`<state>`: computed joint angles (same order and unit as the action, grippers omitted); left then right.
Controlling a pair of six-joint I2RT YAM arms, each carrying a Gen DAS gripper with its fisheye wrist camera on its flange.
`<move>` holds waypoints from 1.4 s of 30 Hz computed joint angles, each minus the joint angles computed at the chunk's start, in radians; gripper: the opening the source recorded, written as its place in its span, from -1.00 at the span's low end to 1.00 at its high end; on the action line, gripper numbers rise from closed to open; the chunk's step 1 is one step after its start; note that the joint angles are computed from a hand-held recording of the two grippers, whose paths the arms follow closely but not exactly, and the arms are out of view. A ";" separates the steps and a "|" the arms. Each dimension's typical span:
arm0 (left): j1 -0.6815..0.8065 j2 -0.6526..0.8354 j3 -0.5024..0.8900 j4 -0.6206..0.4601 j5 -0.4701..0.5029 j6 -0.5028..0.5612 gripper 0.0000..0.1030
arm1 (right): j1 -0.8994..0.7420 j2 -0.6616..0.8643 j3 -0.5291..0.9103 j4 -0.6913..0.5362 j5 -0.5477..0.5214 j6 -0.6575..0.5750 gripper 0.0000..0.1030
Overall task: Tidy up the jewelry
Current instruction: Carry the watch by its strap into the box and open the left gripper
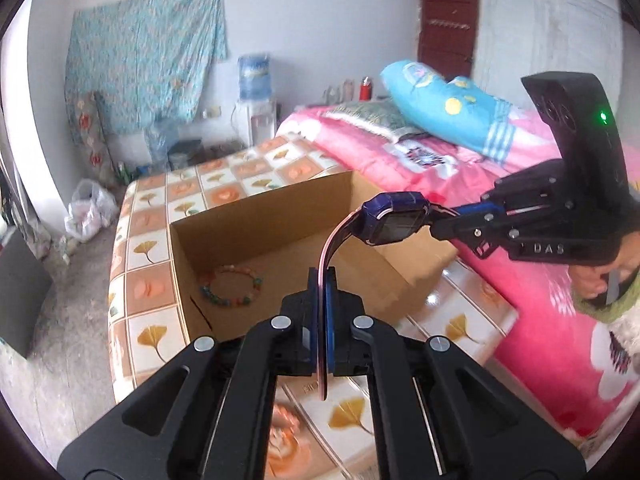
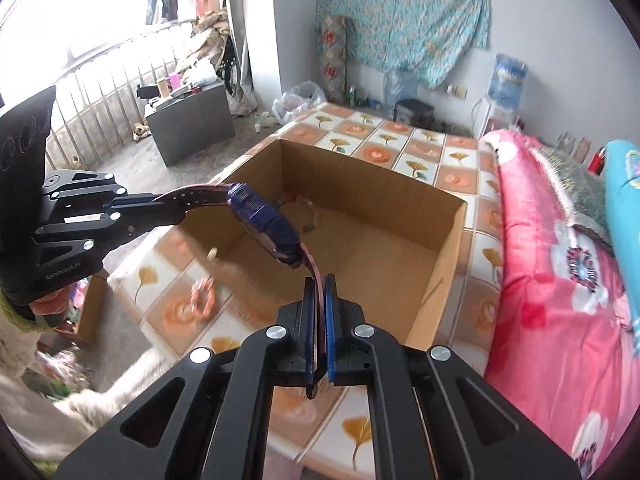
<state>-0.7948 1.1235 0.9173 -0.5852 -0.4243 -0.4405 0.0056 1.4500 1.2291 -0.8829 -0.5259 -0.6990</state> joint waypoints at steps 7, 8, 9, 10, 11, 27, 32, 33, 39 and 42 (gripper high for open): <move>0.397 0.393 0.253 -0.050 0.449 0.136 -0.96 | 0.122 0.447 0.367 -0.074 0.171 0.105 -0.92; 0.427 0.458 0.294 -0.068 0.487 0.142 -0.96 | 0.136 0.503 0.410 -0.079 0.203 0.112 -0.92; 0.457 0.521 0.328 -0.080 0.530 0.145 -0.96 | 0.148 0.552 0.450 -0.087 0.233 0.117 -0.92; 0.478 0.581 0.361 -0.095 0.558 0.147 -0.96 | 0.158 0.586 0.481 -0.101 0.262 0.120 -0.92; 0.494 0.628 0.385 -0.109 0.579 0.150 -0.96 | 0.169 0.620 0.506 -0.098 0.288 0.119 -0.92; 0.608 0.941 0.567 -0.237 0.779 0.130 -0.77 | 0.243 0.871 0.822 -0.161 0.434 0.155 -0.28; 0.608 0.902 0.512 -0.211 0.798 0.130 -0.72 | 0.234 0.813 0.778 -0.104 0.419 0.189 -0.09; 0.609 0.890 0.495 -0.202 0.803 0.130 -0.71 | 0.231 0.810 0.780 -0.102 0.417 0.193 -0.09; 0.612 0.875 0.486 -0.197 0.829 0.128 -0.71 | 0.218 0.764 0.740 -0.090 0.413 0.205 -0.09; 0.615 0.836 0.456 -0.178 0.833 0.116 -0.68 | 0.206 0.758 0.743 -0.095 0.395 0.201 -0.09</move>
